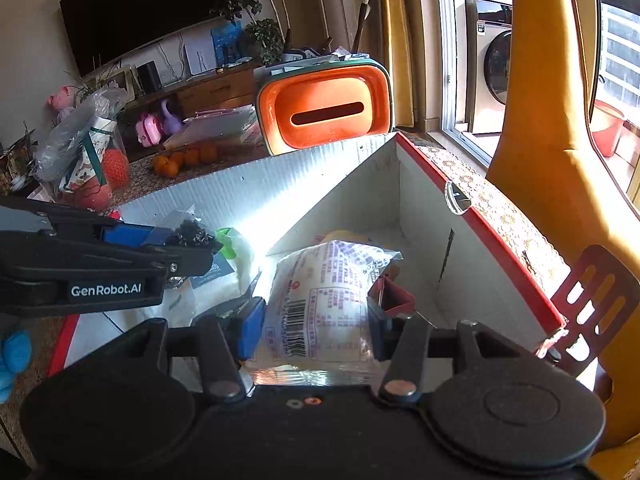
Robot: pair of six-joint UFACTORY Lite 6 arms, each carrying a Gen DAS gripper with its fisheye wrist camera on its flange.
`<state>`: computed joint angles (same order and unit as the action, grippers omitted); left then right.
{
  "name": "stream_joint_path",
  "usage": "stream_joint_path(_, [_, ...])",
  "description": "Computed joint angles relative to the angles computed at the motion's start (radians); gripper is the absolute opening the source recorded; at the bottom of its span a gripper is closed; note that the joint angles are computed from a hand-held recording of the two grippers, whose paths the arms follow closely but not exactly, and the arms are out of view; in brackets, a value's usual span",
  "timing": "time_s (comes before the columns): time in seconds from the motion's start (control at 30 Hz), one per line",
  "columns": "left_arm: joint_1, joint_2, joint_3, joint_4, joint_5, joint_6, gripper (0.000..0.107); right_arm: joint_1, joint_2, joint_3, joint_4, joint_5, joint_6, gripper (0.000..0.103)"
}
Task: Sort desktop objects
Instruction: 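Carry the dark bag and white packet with both tools over the red box, then open the right tool to drop the packet while the left tool releases the bag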
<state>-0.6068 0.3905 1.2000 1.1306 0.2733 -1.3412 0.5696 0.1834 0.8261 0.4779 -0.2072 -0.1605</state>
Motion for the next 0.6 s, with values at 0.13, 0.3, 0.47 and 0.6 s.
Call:
stream_joint_path(0.13, [0.0,0.034,0.028,-0.073,-0.003,0.084,0.036,0.006,0.023,0.019,-0.028,0.003,0.008,0.05])
stream_joint_path(0.3, [0.005,0.06,0.05,-0.172,-0.017,0.199,0.036,0.021,0.062,0.043,0.041,0.01,-0.078,0.051])
stream_joint_path(0.47, [0.003,0.071,0.052,-0.163,-0.021,0.2,0.036,0.041,0.075,0.053,0.18,-0.001,-0.225,0.052])
stream_joint_path(0.6, [-0.001,0.053,0.033,-0.107,-0.024,0.135,0.037,0.048,0.072,0.055,0.239,-0.005,-0.285,0.056])
